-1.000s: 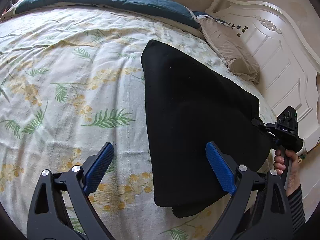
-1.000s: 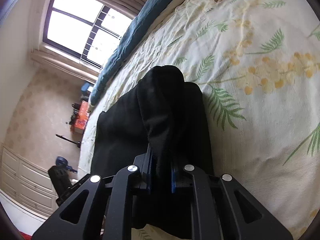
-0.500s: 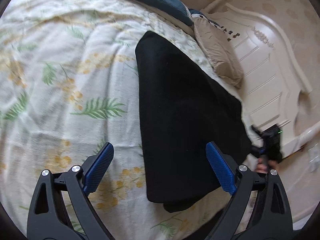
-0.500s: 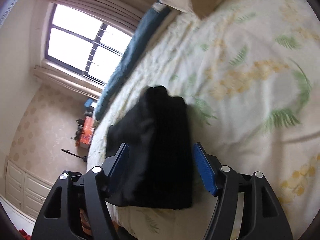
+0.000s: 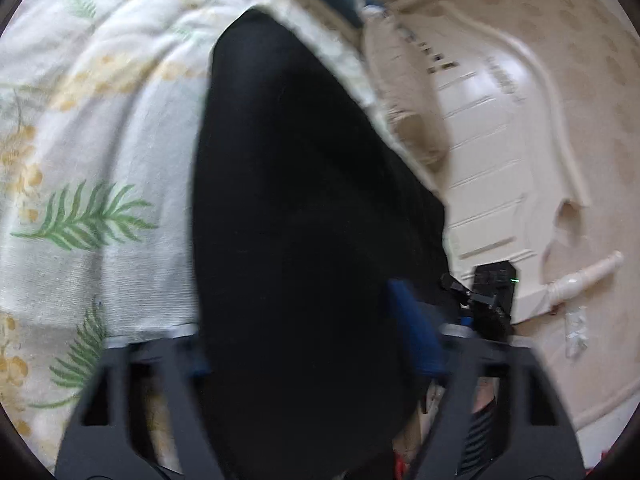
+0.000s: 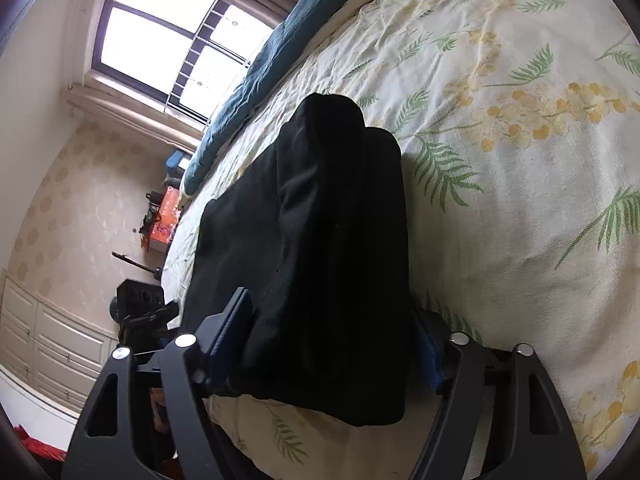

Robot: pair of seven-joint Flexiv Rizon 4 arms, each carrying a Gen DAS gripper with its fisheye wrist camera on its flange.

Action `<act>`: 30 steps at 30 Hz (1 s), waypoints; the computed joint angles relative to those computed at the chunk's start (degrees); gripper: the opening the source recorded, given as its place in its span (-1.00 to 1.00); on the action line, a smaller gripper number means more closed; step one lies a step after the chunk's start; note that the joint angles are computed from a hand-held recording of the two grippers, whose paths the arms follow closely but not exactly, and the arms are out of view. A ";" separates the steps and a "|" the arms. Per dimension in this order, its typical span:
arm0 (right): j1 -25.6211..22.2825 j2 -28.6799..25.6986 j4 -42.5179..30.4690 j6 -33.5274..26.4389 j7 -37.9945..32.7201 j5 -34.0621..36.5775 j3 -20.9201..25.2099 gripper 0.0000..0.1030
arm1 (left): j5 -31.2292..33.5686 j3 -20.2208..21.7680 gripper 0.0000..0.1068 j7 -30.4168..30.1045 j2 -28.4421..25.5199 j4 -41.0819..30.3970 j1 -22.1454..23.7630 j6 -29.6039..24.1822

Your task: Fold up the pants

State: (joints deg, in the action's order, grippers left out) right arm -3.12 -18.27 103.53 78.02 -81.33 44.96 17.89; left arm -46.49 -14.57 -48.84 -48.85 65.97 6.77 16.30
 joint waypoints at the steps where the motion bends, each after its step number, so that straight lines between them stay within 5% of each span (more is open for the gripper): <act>1: -1.42 -0.58 -1.01 -0.42 -2.25 2.60 1.51 -0.16 | 0.08 -0.01 -0.20 0.19 -0.16 -0.10 -0.04 0.09; 3: -1.04 -0.89 -1.45 0.76 -3.46 3.90 1.89 -0.24 | -0.85 -0.40 -0.41 1.13 0.26 0.68 0.48 0.58; 8: 0.22 -2.08 -3.72 2.30 -4.43 4.60 2.25 -0.29 | -1.58 -0.01 -0.52 4.24 2.31 2.96 0.89 3.51; 23: -0.87 -13.55 -17.86 -0.87 -10.71 6.09 8.90 -0.30 | -1.41 1.27 -0.51 3.21 0.55 -0.36 5.89 3.57; 30: -3.06 -13.30 -17.07 -0.28 -13.64 9.87 10.78 -0.26 | -1.59 1.17 -0.32 6.48 2.24 2.61 5.45 7.23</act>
